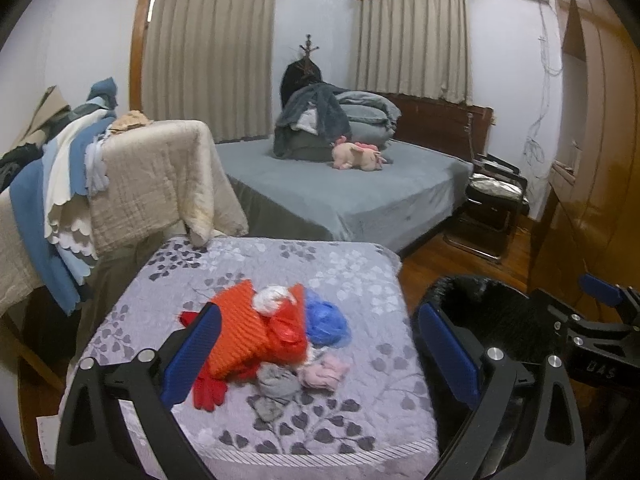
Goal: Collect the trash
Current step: 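Reach the left tool into the pile and grasp the grey sock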
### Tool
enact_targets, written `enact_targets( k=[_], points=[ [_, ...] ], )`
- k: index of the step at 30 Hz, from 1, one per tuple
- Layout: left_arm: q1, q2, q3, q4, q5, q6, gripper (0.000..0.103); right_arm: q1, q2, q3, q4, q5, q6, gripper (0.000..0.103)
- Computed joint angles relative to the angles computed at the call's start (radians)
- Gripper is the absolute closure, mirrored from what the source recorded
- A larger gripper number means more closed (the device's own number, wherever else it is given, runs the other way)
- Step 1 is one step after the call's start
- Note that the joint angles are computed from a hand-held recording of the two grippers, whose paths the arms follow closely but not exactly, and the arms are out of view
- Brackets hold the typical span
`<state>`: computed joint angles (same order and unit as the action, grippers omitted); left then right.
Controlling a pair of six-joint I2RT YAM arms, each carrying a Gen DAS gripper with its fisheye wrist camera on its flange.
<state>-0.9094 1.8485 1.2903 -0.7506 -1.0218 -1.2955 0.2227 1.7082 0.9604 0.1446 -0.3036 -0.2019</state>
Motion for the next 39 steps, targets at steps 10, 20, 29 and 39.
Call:
enact_targets(
  k=[10, 20, 29, 39],
  points=[
    [0.112, -0.071, -0.218, 0.066, 0.076, -0.084, 0.006, 0.11, 0.221, 0.079, 0.116, 0.018, 0.024, 0.005],
    [0.189, -0.053, -0.417, 0.279, 0.097, -0.04, 0.007, 0.241, 0.473, 0.22, 0.123, 0.068, 0.005, 0.021],
    [0.236, -0.016, -0.476, 0.4, 0.143, 0.015, 0.013, 0.318, 0.622, 0.346, 0.058, 0.071, -0.026, 0.024],
    [0.261, -0.007, -0.519, 0.475, 0.175, 0.024, 0.014, 0.347, 0.706, 0.456, -0.034, 0.031, -0.046, 0.032]
  ],
)
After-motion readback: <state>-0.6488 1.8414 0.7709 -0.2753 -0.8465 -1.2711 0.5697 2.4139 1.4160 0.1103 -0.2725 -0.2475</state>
